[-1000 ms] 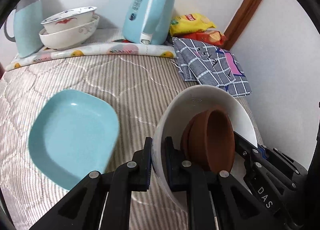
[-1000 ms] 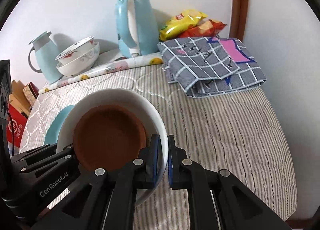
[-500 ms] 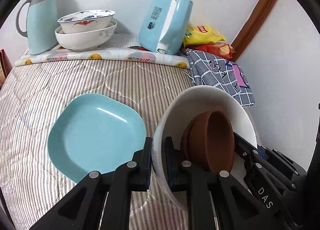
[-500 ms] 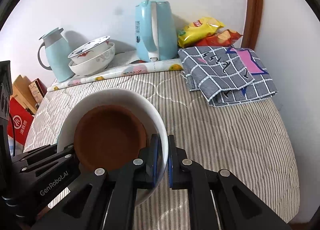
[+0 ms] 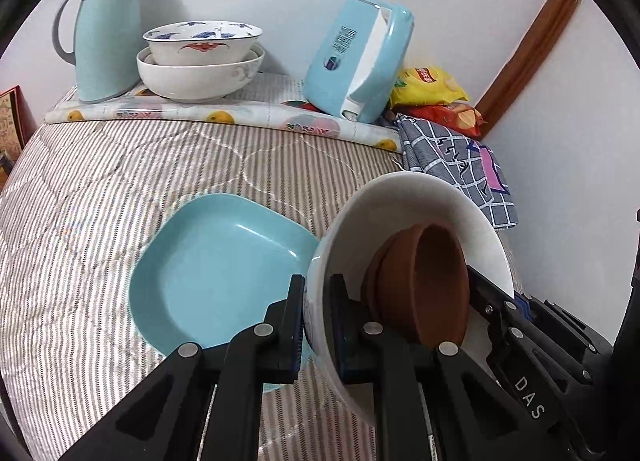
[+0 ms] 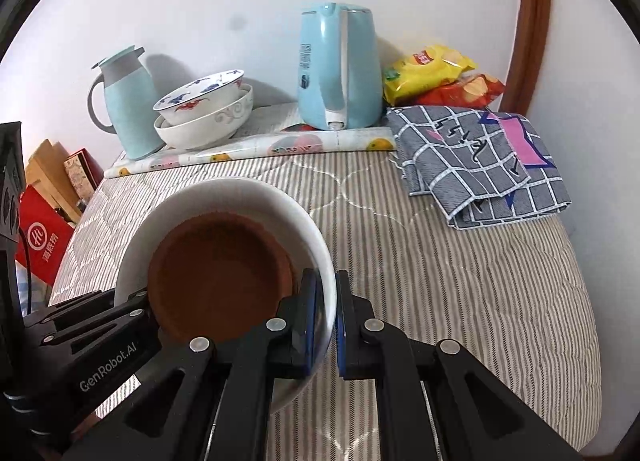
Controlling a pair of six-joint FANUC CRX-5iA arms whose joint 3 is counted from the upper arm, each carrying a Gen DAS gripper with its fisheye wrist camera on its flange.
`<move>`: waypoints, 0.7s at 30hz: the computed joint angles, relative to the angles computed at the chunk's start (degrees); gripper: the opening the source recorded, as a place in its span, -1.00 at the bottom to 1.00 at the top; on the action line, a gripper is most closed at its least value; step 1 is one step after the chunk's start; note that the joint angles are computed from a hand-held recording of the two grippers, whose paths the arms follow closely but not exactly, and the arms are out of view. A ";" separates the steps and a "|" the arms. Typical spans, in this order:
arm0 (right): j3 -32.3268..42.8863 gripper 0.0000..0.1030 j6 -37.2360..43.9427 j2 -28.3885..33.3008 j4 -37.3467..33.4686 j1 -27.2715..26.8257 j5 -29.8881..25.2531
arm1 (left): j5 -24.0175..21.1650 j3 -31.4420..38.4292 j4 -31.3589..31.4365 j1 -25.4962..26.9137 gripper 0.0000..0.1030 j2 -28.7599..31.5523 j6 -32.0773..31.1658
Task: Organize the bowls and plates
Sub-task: 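Lower the white bowl onto the teal plate stack and open the right gripper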
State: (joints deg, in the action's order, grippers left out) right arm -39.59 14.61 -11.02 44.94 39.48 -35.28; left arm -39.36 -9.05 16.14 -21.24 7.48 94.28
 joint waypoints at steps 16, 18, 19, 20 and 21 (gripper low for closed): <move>2.04 -0.84 -0.27 2.76 0.50 1.75 1.03 | 0.56 -2.57 0.95 2.97 -0.76 -1.77 -1.73; 2.22 -0.84 -0.40 3.11 0.61 1.94 1.19 | 0.59 -2.90 1.03 3.37 -0.76 -1.90 -1.96; 2.37 -0.84 -0.49 3.43 0.66 2.10 1.25 | 0.59 -3.01 0.89 3.53 -0.76 -1.94 -2.02; 2.49 -0.84 -0.46 3.64 0.61 2.19 1.29 | 0.51 -3.08 0.81 3.70 -0.76 -1.97 -2.05; 2.71 -0.84 -0.34 3.97 0.42 2.32 1.40 | 0.45 -3.19 0.73 3.91 -0.76 -2.00 -2.05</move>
State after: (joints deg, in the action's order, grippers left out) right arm -36.88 14.27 -7.04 45.36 41.80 -33.88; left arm -38.90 -12.24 16.88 -17.33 5.48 92.23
